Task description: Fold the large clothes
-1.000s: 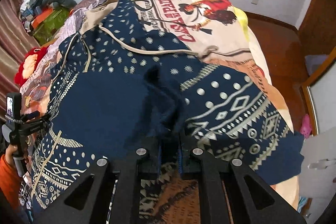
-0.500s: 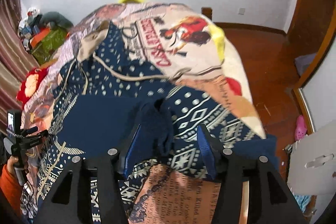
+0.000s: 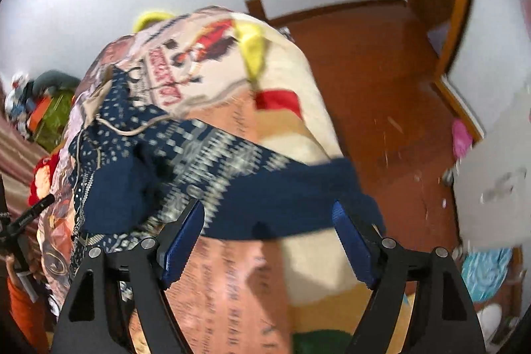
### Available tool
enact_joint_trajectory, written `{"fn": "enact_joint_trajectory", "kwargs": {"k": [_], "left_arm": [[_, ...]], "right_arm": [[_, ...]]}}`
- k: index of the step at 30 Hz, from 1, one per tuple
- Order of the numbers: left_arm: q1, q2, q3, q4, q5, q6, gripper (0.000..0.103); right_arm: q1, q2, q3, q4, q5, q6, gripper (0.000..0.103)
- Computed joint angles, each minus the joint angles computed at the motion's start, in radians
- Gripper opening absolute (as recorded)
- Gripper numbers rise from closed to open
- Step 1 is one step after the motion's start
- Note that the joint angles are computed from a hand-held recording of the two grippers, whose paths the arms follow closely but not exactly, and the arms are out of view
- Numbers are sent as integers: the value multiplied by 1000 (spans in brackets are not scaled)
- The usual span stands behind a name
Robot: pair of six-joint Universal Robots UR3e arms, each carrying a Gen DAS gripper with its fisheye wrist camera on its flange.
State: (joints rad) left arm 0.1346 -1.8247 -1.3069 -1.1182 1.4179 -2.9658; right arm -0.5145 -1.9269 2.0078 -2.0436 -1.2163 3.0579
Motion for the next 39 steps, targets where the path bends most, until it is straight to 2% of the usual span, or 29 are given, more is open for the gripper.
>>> {"fn": "enact_joint_trajectory", "kwargs": {"k": [7,11,18,20,22,23,25,30,39], "left_arm": [[-143,-160,97,-9,59,-32,75],[-175,-222,152,-33,59,-56,75],[-193,-239,147,4,70,-59,75],[-189,-244,151,3,63,-66,75],[-183,-243,151,-2,51,-73,75],[-185,-254,163,-4,49,-78,75],[-183,-251,160,-4,50,-80,75],[-187,-216,133,7,74,-60,75],[-130,-87,62,32,32,-28,75]], "right_arm": [[-207,19,103,66,133,-70,78],[-243,112,130,23,165,-50,78],[-250,207,165,-98,205,25,76],[-247,225,168,-139,206,43,71],[-245,241,167,-169,209,47,58],[-243,248,168,-183,215,51,54],[-236,253,170,-206,224,58,38],[-162,248,140,-272,179,90,13],[-83,134,-6,-256,186,138,8]]}}
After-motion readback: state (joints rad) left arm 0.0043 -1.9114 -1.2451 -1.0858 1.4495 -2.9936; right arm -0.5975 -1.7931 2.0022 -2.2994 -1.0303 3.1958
